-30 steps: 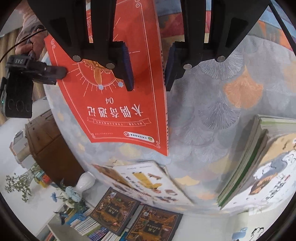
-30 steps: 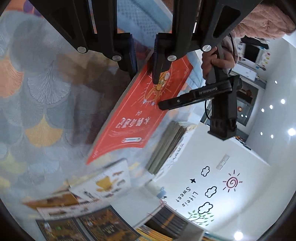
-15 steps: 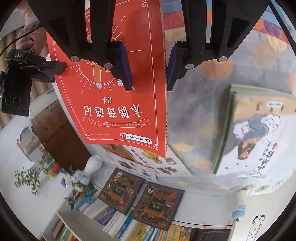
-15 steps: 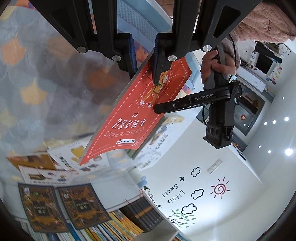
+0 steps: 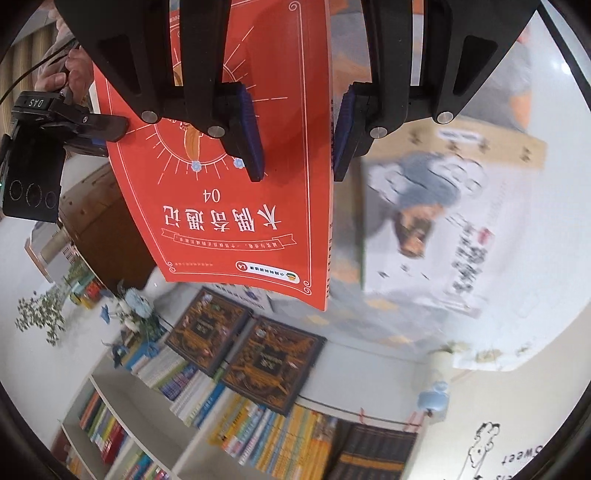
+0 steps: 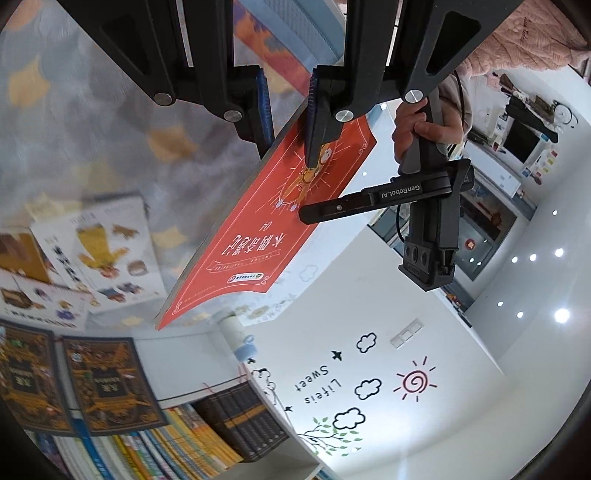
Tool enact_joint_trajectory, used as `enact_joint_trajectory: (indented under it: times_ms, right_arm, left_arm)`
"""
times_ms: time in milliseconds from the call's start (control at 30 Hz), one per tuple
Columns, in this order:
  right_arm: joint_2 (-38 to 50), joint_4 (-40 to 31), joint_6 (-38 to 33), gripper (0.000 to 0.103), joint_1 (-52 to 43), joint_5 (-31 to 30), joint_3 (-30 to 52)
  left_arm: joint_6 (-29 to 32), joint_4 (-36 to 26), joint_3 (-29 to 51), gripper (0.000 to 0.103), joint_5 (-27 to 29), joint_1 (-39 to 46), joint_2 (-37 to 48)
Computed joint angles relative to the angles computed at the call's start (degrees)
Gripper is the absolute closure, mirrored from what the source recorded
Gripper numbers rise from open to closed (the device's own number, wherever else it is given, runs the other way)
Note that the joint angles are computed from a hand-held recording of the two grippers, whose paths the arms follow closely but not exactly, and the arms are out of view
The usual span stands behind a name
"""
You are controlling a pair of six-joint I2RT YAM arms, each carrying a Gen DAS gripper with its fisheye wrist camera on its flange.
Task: Organize books
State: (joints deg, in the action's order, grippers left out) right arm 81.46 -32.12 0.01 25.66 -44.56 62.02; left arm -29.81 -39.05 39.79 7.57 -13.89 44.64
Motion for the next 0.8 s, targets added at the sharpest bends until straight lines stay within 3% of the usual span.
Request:
enact_joint_trajectory:
  times_ms: [233,567,800]
  right_arm:
    - [8.1,2.3,2.7,0.087,4.7,1.5,7.9]
    - [23.3,4.9,7.3,0.087,10.2,2.3,21.3]
    - [32.6,5.2,8.9,0.087,13.4,3.8,29.2]
  left_arm:
    - [9.8,-2.1,2.7,0.070,6.2,13.9,1.4]
    - [23.3,1.4,3.4,0.070,17.3,34.6,10.1]
    - [27.7,5.8,2.7,0.070,19.1,41.7,17.1]
